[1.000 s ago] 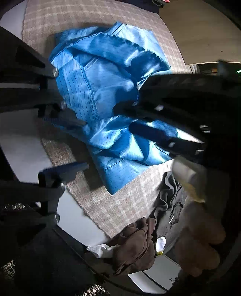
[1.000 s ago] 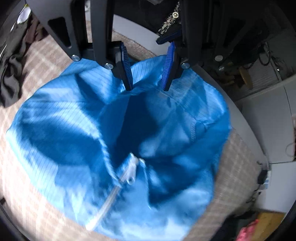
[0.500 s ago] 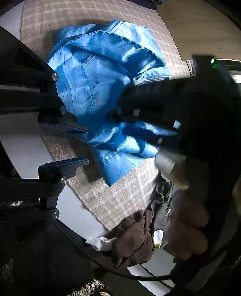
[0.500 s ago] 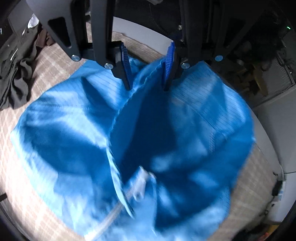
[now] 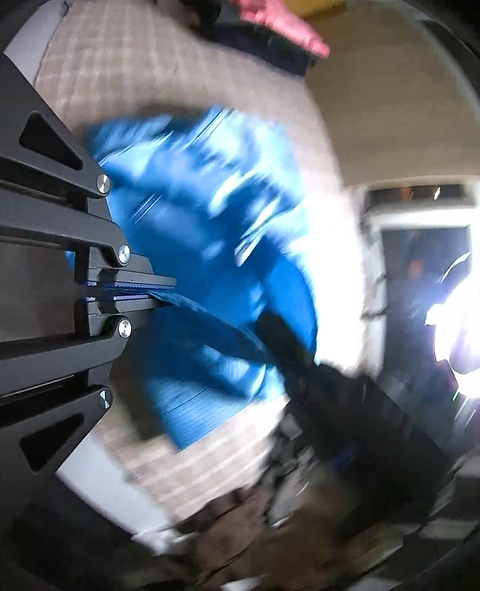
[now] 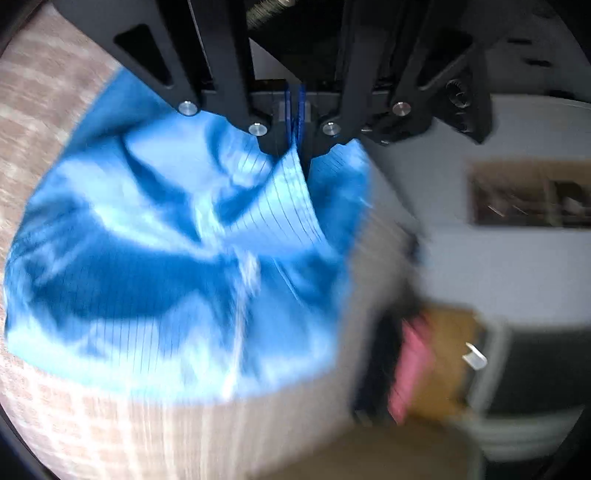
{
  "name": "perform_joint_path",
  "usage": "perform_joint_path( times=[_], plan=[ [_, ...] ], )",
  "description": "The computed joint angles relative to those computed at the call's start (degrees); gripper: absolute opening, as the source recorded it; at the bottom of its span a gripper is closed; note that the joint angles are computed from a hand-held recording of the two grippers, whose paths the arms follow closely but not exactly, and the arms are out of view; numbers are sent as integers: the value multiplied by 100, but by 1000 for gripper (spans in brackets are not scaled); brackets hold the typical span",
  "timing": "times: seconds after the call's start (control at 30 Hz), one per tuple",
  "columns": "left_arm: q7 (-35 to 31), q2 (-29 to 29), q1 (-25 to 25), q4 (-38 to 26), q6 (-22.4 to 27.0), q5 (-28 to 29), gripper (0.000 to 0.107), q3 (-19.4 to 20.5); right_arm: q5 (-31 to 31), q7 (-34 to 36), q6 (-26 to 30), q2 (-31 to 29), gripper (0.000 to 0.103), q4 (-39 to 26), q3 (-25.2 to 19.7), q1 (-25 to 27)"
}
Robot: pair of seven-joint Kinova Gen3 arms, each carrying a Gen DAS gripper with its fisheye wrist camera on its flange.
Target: Fold clothes
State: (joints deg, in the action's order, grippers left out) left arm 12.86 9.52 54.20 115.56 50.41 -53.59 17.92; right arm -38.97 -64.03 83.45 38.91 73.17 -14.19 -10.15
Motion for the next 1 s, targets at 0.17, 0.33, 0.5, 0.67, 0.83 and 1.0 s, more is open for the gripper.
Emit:
perform_joint_path(
  times=[0.17,0.33,0.5,0.67,0.83,1.0],
  plan=[
    [142,528,229,-467,963,-448,2,-158,-1165,854,-1165,114,2,974,-616,1036],
    [228,1158,432,-672,1068,-574,6,-365,-2330,2018,-2302,187,2,2184,-888,1376],
    [212,1483,854,-761,1030,-412,10,-475,-2861,2466,-2117,497,2,2340,-395,1354],
    [37,874,873,-379,566,67,30,-342,-2061,1759,-1543,307,3,1713,280,678],
    [-234,-65,556,-75,584,601,31,-72,-896,1536,-954,-180,16,1197,883,541],
    [-1001,-442,85,-105,256,512,35,213,-144,2052,-1304,-927,16,1181,120,914]
  ],
)
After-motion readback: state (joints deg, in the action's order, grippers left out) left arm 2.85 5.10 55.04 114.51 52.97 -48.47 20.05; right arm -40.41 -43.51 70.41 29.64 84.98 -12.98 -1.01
